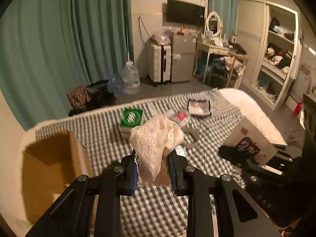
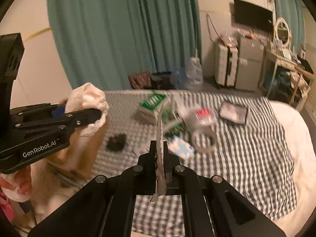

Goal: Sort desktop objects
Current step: 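Carry the lace cloth and packet over the cardboard box with both grippers, then open both grippers to drop the cloth and packet into the cardboard box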

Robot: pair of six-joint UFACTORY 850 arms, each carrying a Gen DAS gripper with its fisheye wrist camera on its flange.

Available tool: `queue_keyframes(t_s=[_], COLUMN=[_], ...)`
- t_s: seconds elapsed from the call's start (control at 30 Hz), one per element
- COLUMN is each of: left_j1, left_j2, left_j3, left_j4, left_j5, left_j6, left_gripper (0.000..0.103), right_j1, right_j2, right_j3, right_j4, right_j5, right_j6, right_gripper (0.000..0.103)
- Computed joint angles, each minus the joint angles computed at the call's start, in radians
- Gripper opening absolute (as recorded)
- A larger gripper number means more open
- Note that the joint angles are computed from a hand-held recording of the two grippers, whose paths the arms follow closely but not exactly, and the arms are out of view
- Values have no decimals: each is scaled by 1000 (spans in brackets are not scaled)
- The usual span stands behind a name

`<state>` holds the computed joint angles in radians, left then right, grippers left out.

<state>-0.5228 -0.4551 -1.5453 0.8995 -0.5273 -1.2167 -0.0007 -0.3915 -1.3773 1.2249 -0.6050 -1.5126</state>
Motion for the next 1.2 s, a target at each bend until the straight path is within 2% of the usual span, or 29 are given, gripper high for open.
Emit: queue_keyframes(t_s=[0.23, 0.3, 0.43, 0.67, 0.87, 1.1, 1.2], left_j1=[26, 42, 86, 202, 292, 352, 365], left_j2=[156, 203, 274, 340, 340, 309, 300], left_j3=[75, 126, 237, 432, 516, 568, 572], left_j4=[22, 20, 53, 59, 25, 22, 28], left_j5=[-70, -96, -97, 14, 103, 168, 185], left_j6=[7, 8, -51, -163, -170, -187, -183], left_gripper=[26, 26, 26, 26, 26, 26, 36], right_j1=[83, 111, 176, 301, 369, 417, 430], right_j2=[83, 101, 107, 48, -71, -209, -254], right_j3=[-23, -17, -20, -41, -124, -246, -296], right_j4=[9, 19, 6, -116, -251, -391, -445], right_j5=[-41, -40, -61, -27, -34, -46, -71], right_j6=[-8, -23, -8, 87, 223, 387, 455], right_gripper=[3, 3, 3, 3, 3, 3, 4])
